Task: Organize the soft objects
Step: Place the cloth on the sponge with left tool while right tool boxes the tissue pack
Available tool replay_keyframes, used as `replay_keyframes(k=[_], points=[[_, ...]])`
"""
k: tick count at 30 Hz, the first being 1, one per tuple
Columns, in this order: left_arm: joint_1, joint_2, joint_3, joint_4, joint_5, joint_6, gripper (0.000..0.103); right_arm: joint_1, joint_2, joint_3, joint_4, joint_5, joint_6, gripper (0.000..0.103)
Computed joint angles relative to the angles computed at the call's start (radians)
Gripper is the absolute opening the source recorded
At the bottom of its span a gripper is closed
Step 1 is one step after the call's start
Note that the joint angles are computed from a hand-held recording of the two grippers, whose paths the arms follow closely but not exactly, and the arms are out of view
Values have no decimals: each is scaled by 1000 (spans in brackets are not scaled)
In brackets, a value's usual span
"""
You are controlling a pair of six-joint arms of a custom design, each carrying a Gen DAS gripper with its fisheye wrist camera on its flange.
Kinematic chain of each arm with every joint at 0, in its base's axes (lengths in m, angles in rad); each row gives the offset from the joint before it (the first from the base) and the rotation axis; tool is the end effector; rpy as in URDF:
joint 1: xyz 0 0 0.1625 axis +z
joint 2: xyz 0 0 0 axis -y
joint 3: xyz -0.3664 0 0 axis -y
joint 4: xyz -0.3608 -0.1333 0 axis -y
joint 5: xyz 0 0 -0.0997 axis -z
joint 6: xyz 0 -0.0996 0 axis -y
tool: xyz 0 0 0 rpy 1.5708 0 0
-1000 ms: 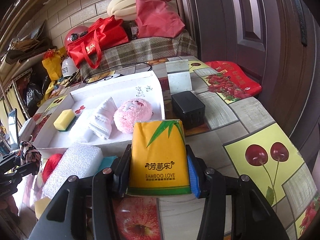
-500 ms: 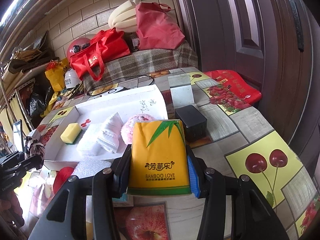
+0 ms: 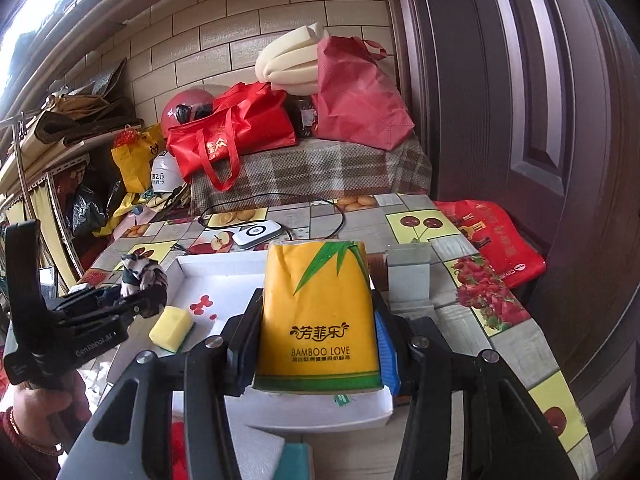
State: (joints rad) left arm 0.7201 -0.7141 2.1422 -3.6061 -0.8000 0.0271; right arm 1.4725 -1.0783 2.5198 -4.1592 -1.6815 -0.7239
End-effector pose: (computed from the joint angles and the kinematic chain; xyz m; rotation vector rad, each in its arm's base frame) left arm -0.2052 -0.4497 0.0435 0.7587 2.3486 -1.1005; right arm 0.0873 -0.3613 0.1777 0.6221 -2.1877 1.2954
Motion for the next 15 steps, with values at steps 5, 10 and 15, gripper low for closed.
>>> replay_keyframes(k=[5,10,15], points=[[45,-17,-15,67,-40,-22,32,45,34,-114,182,-69,85,49],[86,-41,-23,139,-76,-84,32,65,103,-219,315,-134,159,49],[85,-42,-11,97,-64,-87,44,69,128,-250,362,-149,186,51]])
